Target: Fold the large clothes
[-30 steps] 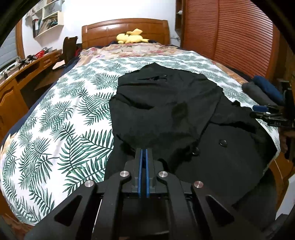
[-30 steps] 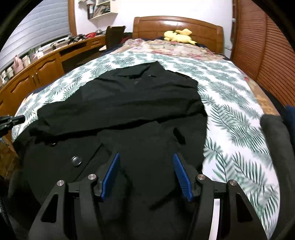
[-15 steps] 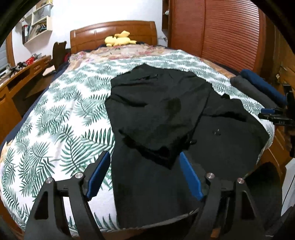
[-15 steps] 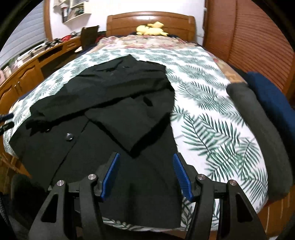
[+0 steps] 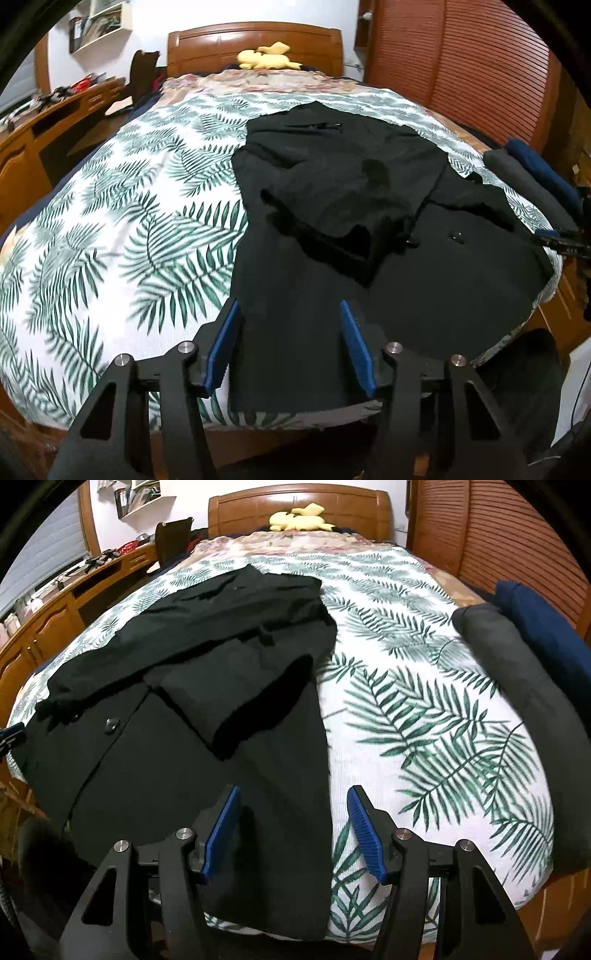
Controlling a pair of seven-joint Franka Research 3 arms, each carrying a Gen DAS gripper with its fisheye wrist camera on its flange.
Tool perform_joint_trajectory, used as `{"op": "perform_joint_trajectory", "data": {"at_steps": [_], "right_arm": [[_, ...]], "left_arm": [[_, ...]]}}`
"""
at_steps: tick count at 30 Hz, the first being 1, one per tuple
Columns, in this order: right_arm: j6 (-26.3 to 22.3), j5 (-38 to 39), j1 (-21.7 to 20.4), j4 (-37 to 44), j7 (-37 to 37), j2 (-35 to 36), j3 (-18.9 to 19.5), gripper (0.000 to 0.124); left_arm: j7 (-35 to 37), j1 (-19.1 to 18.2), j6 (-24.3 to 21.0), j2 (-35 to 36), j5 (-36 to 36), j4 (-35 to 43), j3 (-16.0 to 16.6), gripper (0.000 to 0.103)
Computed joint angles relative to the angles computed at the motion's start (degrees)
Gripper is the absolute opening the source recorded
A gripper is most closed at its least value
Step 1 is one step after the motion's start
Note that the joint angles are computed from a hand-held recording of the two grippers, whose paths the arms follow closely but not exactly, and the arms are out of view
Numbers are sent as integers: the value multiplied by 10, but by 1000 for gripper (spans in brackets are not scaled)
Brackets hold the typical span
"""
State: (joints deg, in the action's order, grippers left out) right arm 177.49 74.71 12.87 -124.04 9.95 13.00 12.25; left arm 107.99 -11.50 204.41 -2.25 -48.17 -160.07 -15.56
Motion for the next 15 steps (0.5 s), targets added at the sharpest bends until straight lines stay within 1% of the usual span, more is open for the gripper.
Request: {"op": "perform_joint_trajectory", "data": {"at_steps": [3,5,7,9,11,13,15], "right_arm": [[-5,18,-7,-4,-27,0,2,62],[-14,49,-11,-7,-57,-2,3,62],[-21,81,-9,-6,-91,-1,-2,62],[-34,93,-4,-10,-102,-4,-12,61],[-70,94,-3,-18,-105,-16,-22,51],[-103,115,-3,-27,-128,-30,-30,40],[-129,138,0,-35,-155,-44,-39,36]], "left_arm": [[33,-7,8,7,-51,5,-7,56],[44,-12,9,10,-64,6,-4,56],[79,-19,13,19,-103,15,-1,56],[80,-23,7,23,-106,15,8,57],[26,-22,10,22,-49,-2,18,57],[19,-25,18,23,-43,-7,19,56],[14,-28,21,21,-43,-10,19,56]]}}
